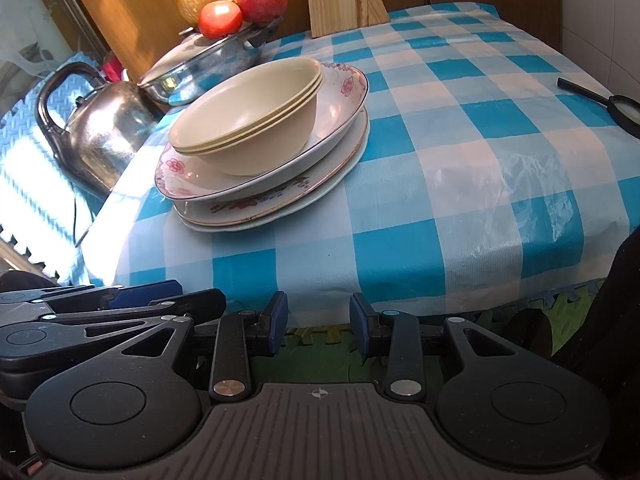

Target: Organize plates and bowls

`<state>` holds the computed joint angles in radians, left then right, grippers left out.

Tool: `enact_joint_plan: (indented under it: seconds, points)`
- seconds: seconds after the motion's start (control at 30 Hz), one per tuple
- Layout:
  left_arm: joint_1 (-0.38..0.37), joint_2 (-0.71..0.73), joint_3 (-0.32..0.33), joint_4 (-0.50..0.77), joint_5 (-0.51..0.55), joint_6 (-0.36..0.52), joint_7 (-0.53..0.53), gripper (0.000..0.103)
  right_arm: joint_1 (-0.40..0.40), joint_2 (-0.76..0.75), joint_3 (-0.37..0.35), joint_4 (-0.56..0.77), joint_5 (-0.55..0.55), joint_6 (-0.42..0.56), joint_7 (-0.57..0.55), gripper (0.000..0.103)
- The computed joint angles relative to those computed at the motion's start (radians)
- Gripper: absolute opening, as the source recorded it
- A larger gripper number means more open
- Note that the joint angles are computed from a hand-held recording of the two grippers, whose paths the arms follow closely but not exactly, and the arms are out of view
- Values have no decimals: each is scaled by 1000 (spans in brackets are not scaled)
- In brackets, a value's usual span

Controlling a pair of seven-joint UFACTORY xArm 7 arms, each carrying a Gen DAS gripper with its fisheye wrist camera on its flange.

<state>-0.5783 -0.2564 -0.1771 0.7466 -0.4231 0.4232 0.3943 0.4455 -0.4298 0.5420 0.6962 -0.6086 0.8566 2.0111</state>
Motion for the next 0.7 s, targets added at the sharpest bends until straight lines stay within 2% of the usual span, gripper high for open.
enact_joint_plan:
  seconds: [0.33,0.5,0.57,0.7]
  points:
    - [0,1,2,5,-22,24,5,30,0,-1,1,0,-4,-1,5,42]
    - [-6,-7,0,-9,-22,-13,15,31,-1,-6,0,-4,-3,-3,6,42]
    - [-5,-5,-1,-10,-18,-20,4,34,-2,-9,2,-5,-5,-2,9,42]
    - [-3,-4,2,-13,-18,-45,-13,46,-5,-14,5,-9,-7,-4,14,42]
